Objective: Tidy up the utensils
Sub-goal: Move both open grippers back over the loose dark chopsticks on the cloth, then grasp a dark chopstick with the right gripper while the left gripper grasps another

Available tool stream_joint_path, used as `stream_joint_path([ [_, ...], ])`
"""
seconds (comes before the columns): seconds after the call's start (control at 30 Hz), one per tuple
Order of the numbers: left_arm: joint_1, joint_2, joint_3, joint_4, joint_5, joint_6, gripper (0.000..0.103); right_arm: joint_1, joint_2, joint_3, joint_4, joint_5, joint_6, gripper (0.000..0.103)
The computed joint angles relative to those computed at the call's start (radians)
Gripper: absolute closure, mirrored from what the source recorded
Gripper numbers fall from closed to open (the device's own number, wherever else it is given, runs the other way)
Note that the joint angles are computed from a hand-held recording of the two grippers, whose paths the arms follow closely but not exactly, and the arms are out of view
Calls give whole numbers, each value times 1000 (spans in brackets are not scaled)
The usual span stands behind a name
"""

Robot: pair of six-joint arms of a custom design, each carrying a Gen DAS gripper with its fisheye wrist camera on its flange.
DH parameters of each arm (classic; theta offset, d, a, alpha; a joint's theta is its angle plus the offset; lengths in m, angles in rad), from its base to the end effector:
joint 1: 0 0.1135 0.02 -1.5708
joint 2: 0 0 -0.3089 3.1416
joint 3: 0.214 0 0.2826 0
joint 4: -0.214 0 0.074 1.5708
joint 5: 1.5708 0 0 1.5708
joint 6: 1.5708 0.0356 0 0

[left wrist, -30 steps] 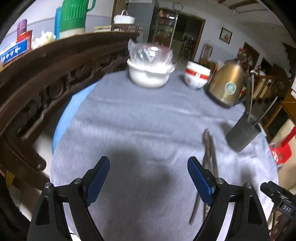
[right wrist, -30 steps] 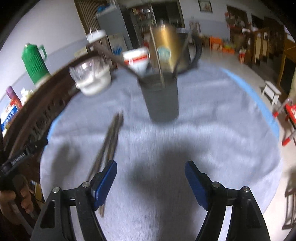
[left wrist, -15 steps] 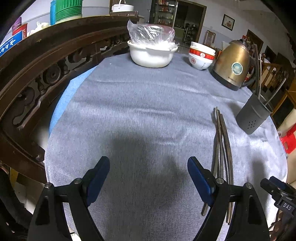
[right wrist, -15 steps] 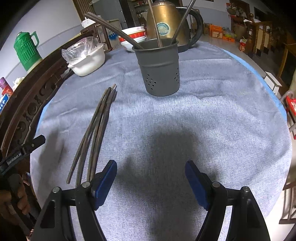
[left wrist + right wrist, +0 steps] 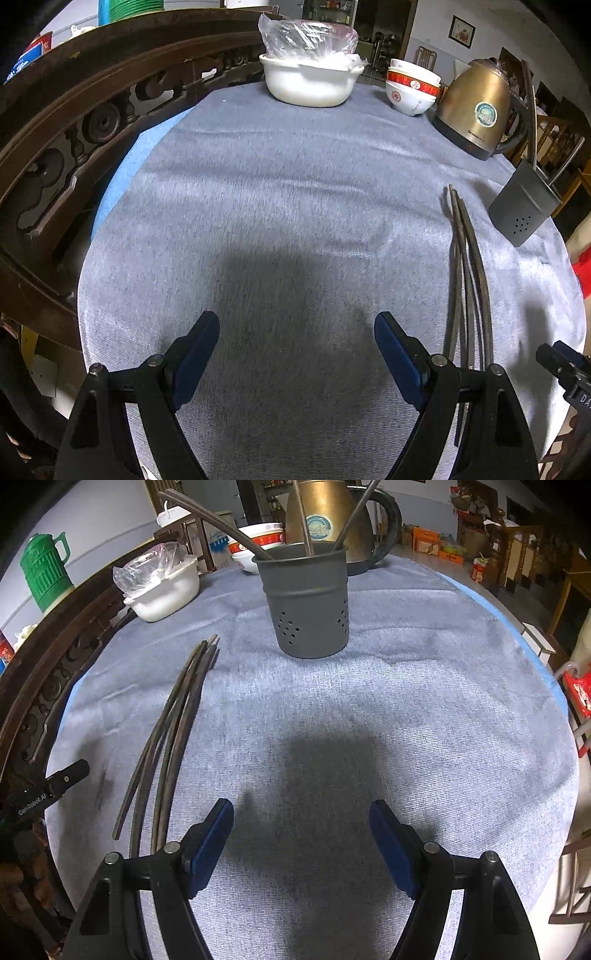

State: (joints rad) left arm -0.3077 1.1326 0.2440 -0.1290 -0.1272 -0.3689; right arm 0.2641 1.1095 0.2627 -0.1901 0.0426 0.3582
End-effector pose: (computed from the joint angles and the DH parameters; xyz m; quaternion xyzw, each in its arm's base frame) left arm 0.1606 -0.0463 0.1237 -0.0467 0.9591 -0.0328 0.2774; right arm 0.1608 0.0419 0.1287 0.0510 0.9630 0.0612 0.2574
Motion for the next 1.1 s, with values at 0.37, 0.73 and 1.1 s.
stream_joint_path([
  [0.37,7,-14,-15,-5,7,-4,17,78,232,157,113,-123,21,54],
  [0.73,68,-33,-27,0,52,29,17,121,502,313,149,-129,58,89],
  [1.1,-19,-29,3,-12,19,3,17,-40,360,183,250,-298,60,85],
])
